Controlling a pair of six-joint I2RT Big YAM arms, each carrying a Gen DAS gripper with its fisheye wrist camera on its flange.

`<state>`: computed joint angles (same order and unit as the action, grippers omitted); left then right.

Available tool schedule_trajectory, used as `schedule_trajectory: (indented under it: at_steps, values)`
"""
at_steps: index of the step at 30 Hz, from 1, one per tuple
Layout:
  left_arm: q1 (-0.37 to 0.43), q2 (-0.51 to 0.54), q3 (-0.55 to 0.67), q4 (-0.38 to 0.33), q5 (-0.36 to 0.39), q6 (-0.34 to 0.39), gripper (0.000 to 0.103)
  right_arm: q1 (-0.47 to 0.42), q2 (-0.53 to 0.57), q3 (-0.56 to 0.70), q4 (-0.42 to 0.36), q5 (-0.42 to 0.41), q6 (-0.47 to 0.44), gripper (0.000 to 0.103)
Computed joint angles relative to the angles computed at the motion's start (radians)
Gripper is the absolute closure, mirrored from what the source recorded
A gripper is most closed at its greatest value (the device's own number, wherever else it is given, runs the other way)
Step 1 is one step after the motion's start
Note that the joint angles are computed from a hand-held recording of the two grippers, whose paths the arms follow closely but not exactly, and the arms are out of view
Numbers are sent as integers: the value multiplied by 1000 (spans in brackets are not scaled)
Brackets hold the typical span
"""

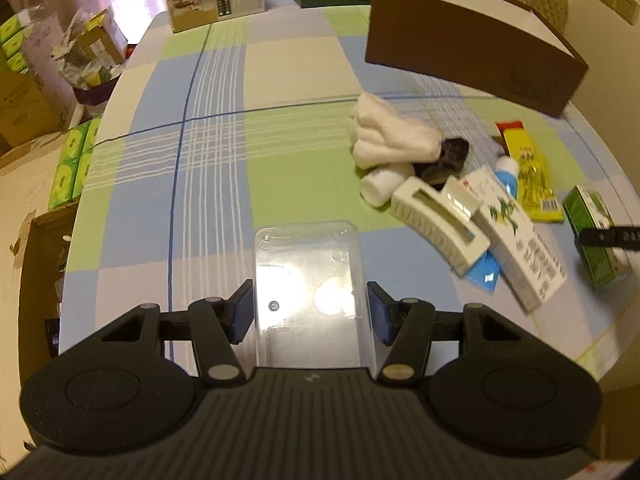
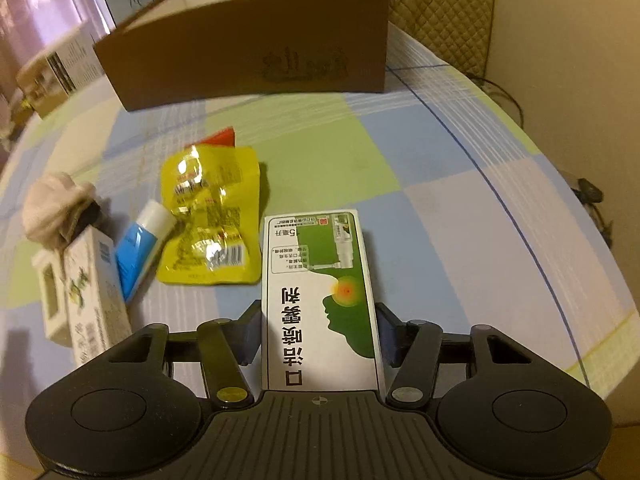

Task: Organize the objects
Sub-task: 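Carry the tray and green box into the brown box and release both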

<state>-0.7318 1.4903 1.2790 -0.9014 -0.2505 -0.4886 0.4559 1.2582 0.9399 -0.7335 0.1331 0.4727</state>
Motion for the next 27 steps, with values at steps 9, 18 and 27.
schedule_trajectory:
  at_steps: [9, 18, 27]
  values:
    - [-5, 115, 199, -28, -31, 1, 49, -130, -8, 84, 20, -162, -88, 51]
    - [-22, 348, 555, -64, -14, 71, 49, -214, 71, 246, 82, -270, -184, 51]
    - [-10, 704, 1162, -235, -2, 136, 49, -244, 253, 470, 134, -322, -258, 51]
